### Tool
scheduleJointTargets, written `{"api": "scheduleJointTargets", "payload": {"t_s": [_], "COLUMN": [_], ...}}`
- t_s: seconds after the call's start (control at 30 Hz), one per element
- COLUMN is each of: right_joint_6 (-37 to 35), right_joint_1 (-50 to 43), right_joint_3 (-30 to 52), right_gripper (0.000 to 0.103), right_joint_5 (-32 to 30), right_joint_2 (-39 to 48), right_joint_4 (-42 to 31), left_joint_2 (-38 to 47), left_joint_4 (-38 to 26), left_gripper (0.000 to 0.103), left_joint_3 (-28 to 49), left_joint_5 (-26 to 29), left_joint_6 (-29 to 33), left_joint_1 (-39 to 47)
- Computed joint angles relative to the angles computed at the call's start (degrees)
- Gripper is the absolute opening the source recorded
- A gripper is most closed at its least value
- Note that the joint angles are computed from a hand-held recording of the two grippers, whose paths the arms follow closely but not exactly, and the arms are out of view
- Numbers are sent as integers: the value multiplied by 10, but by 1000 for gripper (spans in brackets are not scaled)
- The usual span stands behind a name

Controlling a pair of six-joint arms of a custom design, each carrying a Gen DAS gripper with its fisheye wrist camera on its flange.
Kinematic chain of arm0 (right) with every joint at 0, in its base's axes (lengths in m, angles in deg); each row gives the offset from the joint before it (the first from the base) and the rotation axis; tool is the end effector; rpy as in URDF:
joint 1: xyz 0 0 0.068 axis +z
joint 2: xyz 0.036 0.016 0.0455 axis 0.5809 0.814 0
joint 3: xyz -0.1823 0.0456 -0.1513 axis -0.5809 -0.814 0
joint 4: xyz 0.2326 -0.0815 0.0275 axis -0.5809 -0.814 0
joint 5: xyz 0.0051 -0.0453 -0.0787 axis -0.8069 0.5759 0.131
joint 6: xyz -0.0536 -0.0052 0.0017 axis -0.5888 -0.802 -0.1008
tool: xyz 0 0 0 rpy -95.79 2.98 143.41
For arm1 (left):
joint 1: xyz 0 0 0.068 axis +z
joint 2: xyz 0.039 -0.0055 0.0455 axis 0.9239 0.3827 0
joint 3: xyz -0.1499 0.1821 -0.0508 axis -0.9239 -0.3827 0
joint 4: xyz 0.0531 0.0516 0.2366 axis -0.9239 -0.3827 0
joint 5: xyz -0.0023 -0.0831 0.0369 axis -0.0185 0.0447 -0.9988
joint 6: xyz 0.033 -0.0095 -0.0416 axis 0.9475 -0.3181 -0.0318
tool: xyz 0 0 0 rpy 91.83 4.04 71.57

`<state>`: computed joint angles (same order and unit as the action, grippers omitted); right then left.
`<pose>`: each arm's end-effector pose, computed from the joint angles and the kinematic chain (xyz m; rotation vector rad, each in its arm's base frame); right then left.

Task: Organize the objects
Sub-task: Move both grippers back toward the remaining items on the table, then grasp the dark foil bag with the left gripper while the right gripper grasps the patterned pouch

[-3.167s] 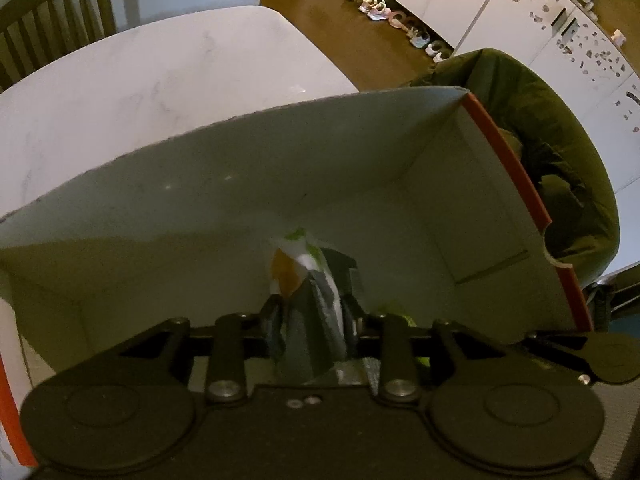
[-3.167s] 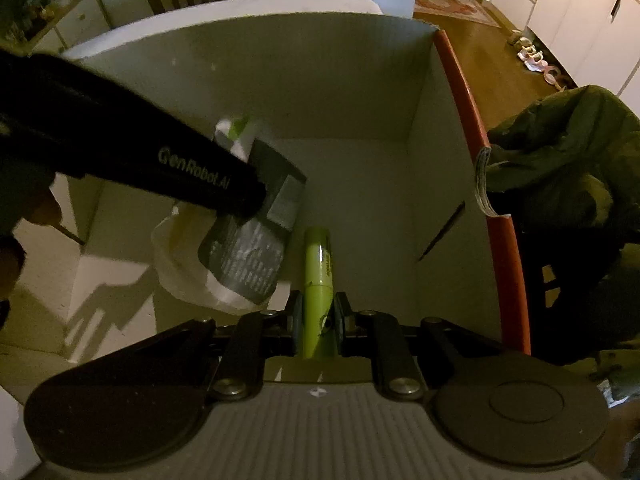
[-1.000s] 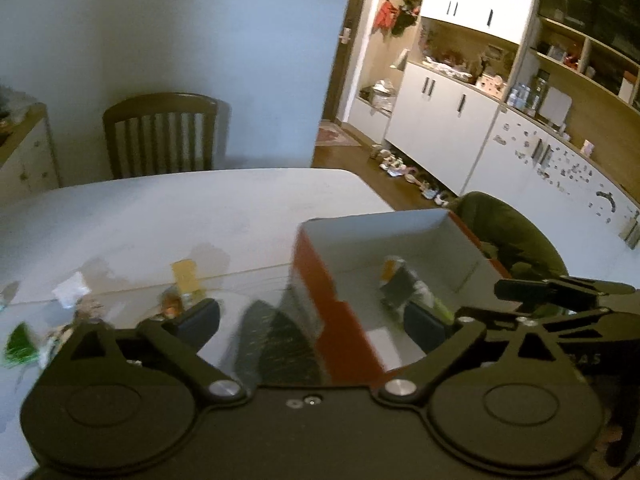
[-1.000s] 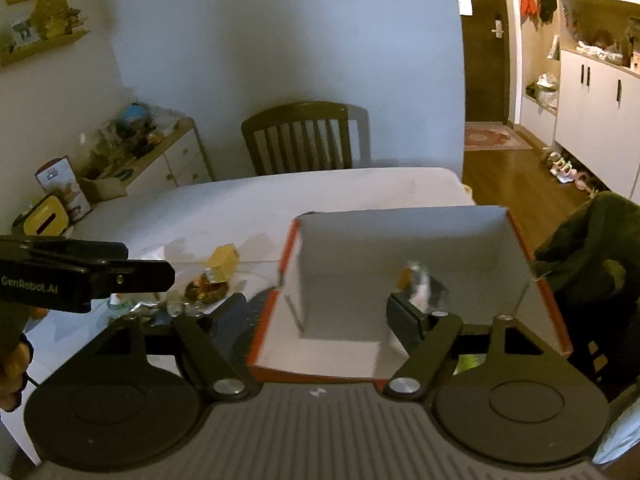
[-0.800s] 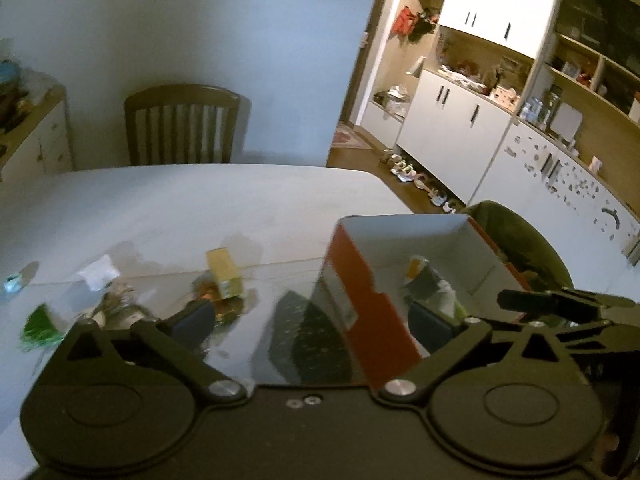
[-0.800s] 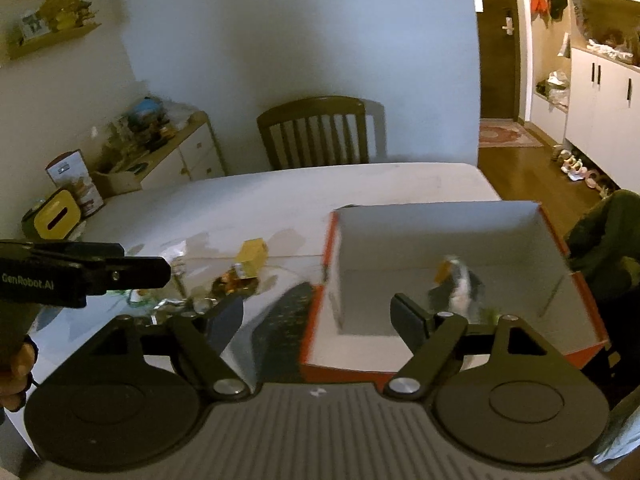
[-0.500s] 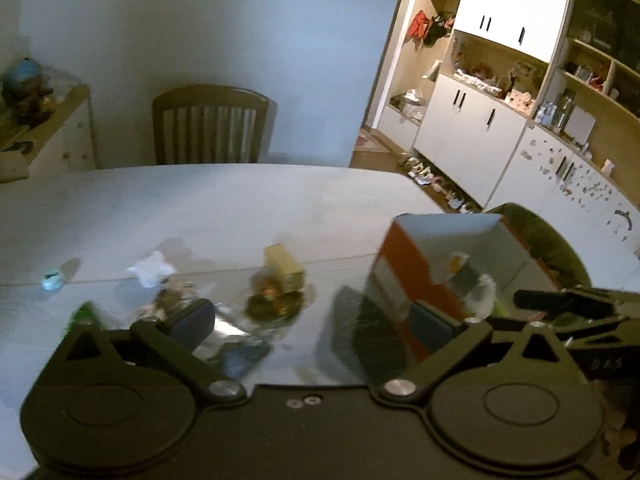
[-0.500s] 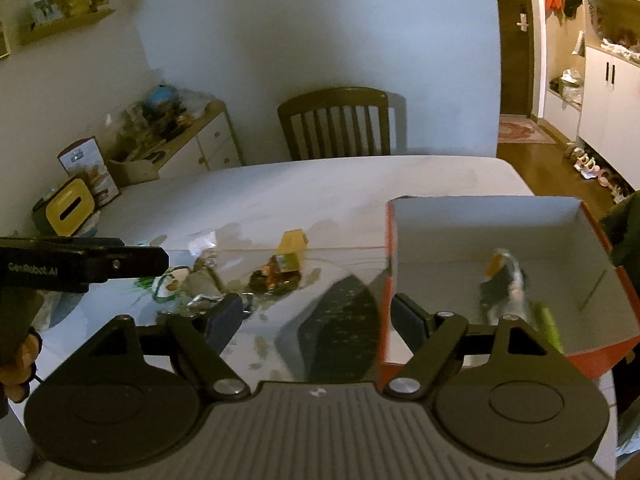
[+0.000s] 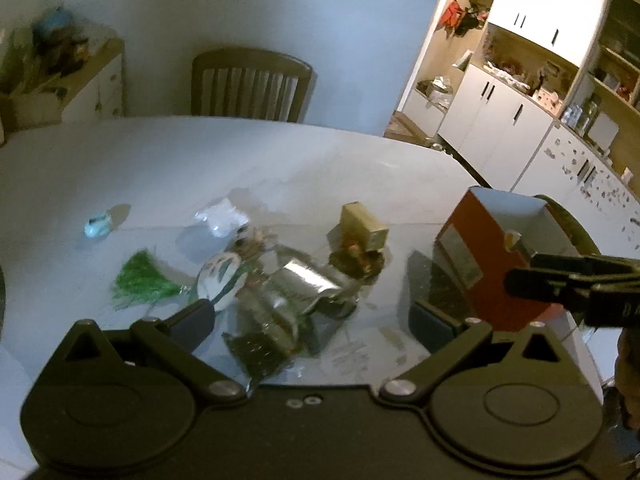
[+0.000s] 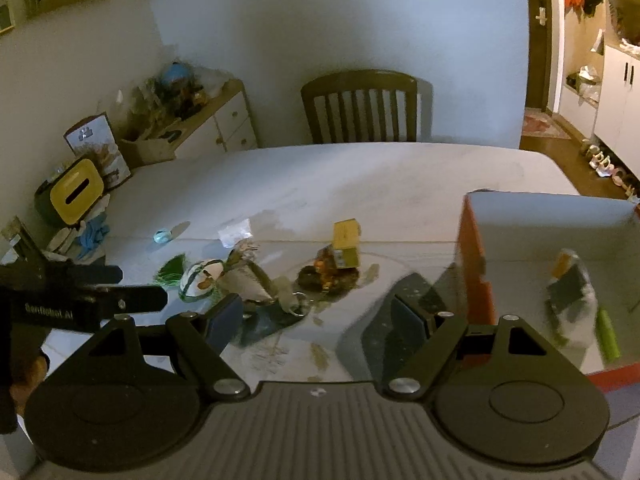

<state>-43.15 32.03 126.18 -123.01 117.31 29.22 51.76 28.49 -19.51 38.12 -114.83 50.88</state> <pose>0.2481 0.0073 0.3144 -0.8174 2.2394 0.5948 0.1285 -0.0314 0.2833 -0.3839 2.3240 -0.1846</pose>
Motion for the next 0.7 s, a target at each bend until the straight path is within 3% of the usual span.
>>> {"api": "scheduleJointTargets", "payload": {"t_s": [0.1, 0.3, 0.7], "right_joint_6": [32, 89, 142], "right_joint_1": [42, 129, 276], "right_joint_3": [-11, -19, 6], "right_gripper": [81, 81, 81], "right_joint_5": [21, 72, 148], "right_joint_2": [-4, 2, 74], "right_joint_4": [23, 63, 113], "left_joint_2": [-31, -52, -12], "left_joint_4": [9, 22, 94], "left_gripper": [103, 103, 100], "left_joint_3": [-38, -84, -148], "left_joint_5": [49, 94, 143], "left_joint_6": [7, 43, 84], "left_joint_1": [53, 110, 201]}}
